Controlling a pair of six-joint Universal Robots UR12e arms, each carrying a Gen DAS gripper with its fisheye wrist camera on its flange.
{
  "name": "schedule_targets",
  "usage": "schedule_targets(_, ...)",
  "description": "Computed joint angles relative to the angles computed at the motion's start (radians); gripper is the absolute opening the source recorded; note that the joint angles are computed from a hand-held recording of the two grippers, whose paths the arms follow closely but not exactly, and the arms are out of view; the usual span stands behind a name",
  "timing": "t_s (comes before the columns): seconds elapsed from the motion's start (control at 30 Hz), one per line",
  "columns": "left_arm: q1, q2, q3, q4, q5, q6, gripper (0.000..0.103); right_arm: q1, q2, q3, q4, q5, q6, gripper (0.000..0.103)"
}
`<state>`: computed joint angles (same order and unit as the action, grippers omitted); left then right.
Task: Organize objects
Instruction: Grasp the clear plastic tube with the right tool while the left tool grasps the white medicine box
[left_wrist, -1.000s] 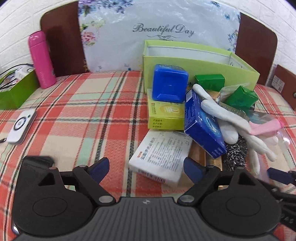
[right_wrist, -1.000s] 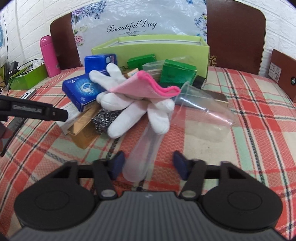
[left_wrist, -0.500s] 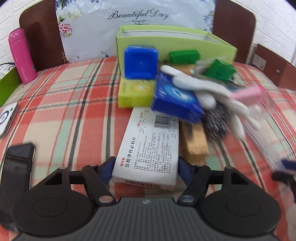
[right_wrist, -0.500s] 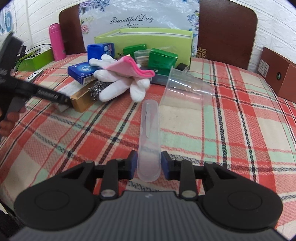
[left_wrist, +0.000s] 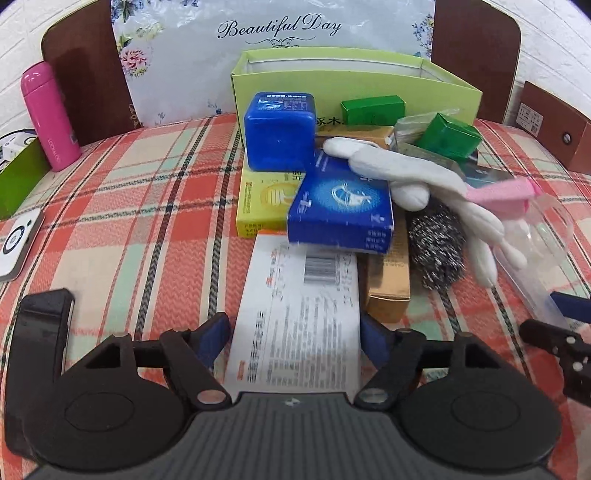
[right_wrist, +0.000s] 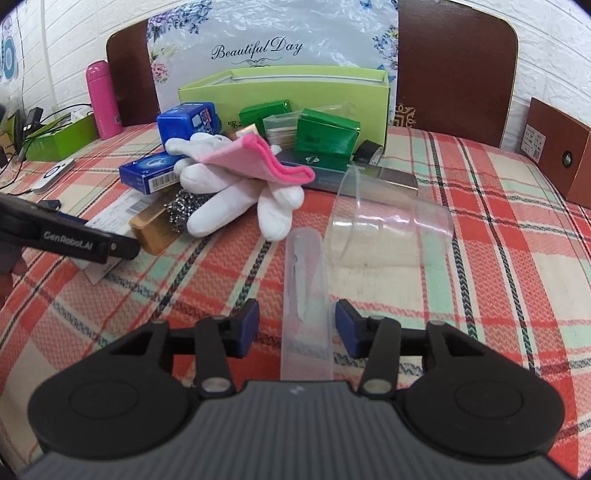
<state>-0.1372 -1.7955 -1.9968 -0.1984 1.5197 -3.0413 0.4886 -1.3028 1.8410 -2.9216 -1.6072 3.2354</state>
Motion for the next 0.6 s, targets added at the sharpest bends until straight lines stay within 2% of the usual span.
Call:
schedule_targets(0.07, 0.002, -0.012, 0.008, 0.01, 0.004, -0.02, 0.087, 0.001, 0.008, -0.002, -0.015, -0.001, -0.008, 0.045)
schedule_targets(0.13, 0.006, -0.022, 0.004, 0.044, -0.009, -0.045, 0.086, 0.004, 0.012, -0.003, -0.022, -0.008, -0.015, 0.044)
schedule_targets(0.17, 0.006, -0.023, 0.001, 0.057, -0.011, -0.042, 0.082, 0.004, 0.012, -0.002, -0.025, -0.005, -0.024, 0.041)
schedule_targets(0.2, 0.006, -0.019, -0.003, 0.061, -0.02, -0.034, 0.069, 0.005, 0.01, 0.001, -0.026, -0.001, -0.034, 0.035)
schedule_targets(0.23, 0.005, -0.012, -0.003, 0.048, -0.026, -0.027, 0.069, 0.006, 0.007, 0.004, -0.026, 0.002, -0.049, 0.029)
schedule_targets(0.3, 0.007, 0.007, -0.009, 0.012, -0.046, -0.014, 0.069, 0.006, -0.003, 0.01, -0.014, 0.021, -0.064, 0.027)
schedule_targets(0.47, 0.026, 0.074, -0.064, -0.002, -0.104, 0.028, 0.069, -0.031, -0.048, 0.036, 0.007, 0.208, -0.022, 0.027)
schedule_targets(0.6, 0.051, 0.116, -0.082, 0.037, -0.175, 0.027, 0.069, -0.053, -0.066, 0.041, -0.018, 0.317, -0.007, 0.027)
